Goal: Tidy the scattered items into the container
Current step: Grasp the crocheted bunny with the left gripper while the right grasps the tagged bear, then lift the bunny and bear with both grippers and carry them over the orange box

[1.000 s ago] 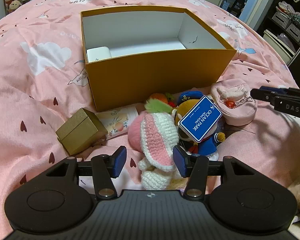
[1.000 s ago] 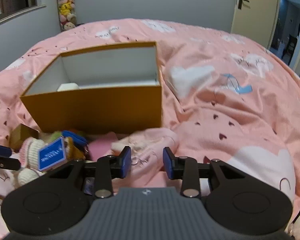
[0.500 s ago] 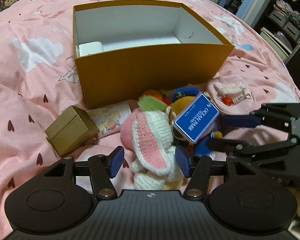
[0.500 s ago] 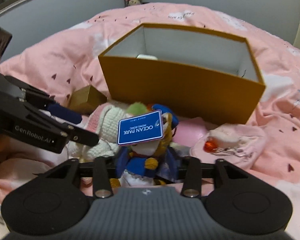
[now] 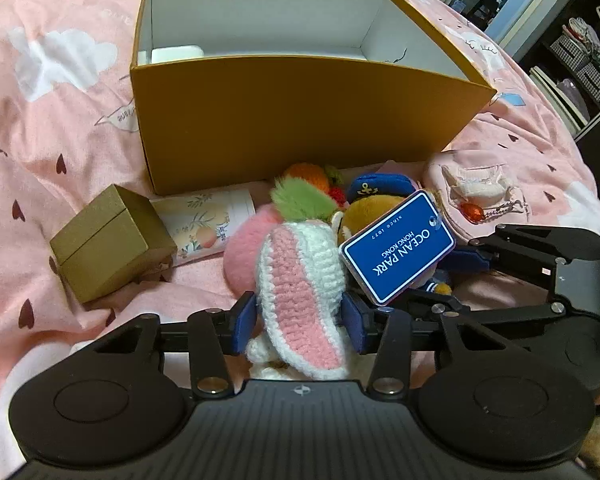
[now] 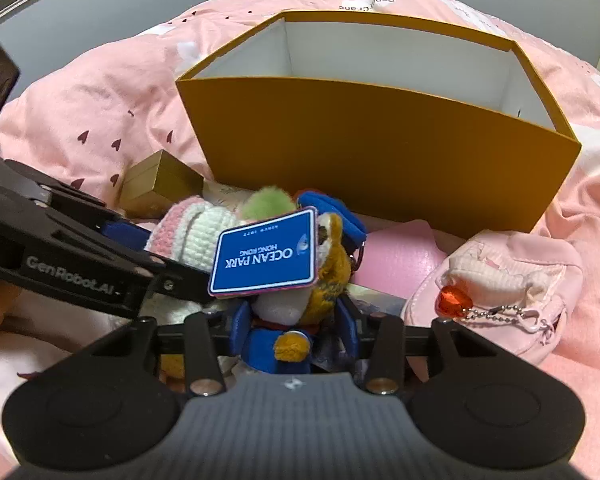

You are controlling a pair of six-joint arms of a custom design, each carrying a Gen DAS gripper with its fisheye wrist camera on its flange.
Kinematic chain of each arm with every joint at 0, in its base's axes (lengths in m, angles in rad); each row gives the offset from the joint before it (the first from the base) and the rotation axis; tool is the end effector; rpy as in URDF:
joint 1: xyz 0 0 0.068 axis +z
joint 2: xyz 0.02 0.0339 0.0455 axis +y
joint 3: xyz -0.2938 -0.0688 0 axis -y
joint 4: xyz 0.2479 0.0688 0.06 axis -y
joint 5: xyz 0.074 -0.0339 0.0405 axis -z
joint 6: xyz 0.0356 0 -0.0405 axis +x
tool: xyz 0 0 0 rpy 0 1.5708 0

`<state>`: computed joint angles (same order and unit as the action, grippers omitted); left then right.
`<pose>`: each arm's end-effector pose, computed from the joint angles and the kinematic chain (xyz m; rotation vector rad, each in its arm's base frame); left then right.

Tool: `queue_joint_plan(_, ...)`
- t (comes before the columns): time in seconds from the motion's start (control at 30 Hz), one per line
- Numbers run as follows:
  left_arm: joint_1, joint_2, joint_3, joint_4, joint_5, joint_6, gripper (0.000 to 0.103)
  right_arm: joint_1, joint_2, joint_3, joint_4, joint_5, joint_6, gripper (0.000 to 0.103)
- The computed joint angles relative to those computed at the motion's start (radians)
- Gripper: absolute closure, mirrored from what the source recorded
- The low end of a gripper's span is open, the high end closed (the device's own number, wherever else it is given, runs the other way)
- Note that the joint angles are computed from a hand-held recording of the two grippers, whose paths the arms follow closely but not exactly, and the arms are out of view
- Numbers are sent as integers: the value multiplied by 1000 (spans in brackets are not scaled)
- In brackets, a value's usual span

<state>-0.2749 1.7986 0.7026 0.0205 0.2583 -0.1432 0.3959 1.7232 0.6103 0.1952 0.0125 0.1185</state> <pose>0.2907 -0.0914 0.1113 0.2632 2.6589 -0.4794 0.2720 0.1132 0.1210 -0.3403 2.4763 0.2002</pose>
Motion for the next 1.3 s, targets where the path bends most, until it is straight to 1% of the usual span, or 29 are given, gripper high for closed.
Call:
queue_joint_plan(0.07,-5,-8,-10,13,-7,-2,56,9,0,-5,9,9,-4,60)
queue_joint_plan(0.23,-1,-50,-39,28,-5,7,60,3,-32,-25,15,-8,11,62)
queue_joint_plan(0.43,16,-151,-74,9,7,11,61,2,-124,-71,22,-12,-4,63)
queue_joint_plan(0.5,17,-191,-89,13,-5,6,61,4,-158,-84,25,-6,-12,63)
queue_joint_plan(0.6,17,-251,-112,23,-32,-5,61,5,-209,-90,8,10,-23,63)
queue_joint_plan(0.7,28,-296,-117,28,-28,-16,61,0,-264,-92,-18,24,-38,63)
queue_joint_plan(0.8,29,-324,-114,43,-17,-29,61,-11,-312,-85,-45,30,-51,63)
queue_joint_plan(0.93,29,-356,-93,42,0,-32,61,-47,-358,-68,-77,-21,-56,63)
queue_joint_plan(1.07,11,-385,-67,49,-9,-40,61,-68,-393,-34,-102,-39,-82,63)
queue_joint_plan(1.3,-29,-381,-15,123,-58,-82,61,-129,-442,29,-121,-81,-124,63)
